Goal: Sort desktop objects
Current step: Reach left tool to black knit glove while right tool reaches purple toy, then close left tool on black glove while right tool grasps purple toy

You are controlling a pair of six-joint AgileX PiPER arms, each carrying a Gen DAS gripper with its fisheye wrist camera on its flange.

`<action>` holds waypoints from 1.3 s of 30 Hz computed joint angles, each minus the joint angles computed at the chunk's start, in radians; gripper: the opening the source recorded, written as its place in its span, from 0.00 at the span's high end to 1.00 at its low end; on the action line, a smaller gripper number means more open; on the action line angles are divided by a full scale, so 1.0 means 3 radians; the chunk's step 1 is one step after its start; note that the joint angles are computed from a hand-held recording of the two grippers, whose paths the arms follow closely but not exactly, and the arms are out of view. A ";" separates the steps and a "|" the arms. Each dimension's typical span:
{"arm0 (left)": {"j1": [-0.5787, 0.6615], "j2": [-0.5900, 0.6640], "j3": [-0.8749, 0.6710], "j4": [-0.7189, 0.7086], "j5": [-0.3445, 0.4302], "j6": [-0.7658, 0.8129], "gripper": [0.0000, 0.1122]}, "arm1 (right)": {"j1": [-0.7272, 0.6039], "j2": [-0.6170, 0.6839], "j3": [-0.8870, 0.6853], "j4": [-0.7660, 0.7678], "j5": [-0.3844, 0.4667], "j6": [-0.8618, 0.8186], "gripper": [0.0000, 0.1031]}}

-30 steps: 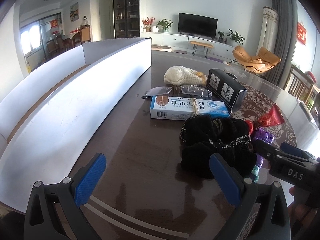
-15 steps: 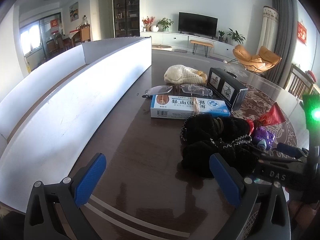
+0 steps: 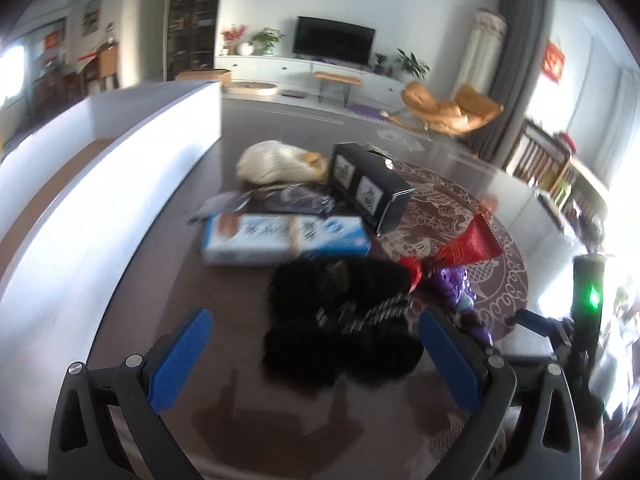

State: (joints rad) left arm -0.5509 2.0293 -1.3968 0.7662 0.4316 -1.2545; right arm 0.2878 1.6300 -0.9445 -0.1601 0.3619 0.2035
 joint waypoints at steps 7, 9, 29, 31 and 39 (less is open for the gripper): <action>0.0200 0.1106 -0.1648 -0.1631 0.0974 0.2099 0.08 | -0.0009 -0.0014 0.0006 0.0061 -0.0012 -0.0047 0.00; 0.0228 0.0896 -0.1241 -0.1673 0.0722 0.2191 0.08 | -0.0029 -0.0030 0.0013 0.0150 -0.0021 -0.0128 0.00; 0.0742 -0.0021 -0.0232 -0.3309 0.0707 0.4169 0.08 | -0.0055 -0.0092 0.0070 0.0316 -0.0080 -0.0264 0.00; 0.0761 -0.0188 -0.0098 -0.3560 0.0827 0.4763 0.08 | -0.0053 -0.0090 0.0066 0.0321 -0.0079 -0.0265 0.00; 0.0186 0.0031 -0.0247 -0.1842 0.1112 0.4374 0.08 | -0.0044 -0.0069 0.0041 0.0261 -0.0072 -0.0212 0.00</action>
State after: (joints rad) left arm -0.4950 2.0386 -1.4710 0.2137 0.7651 0.0577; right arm 0.2746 1.6093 -0.9323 -0.0818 0.3402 0.1399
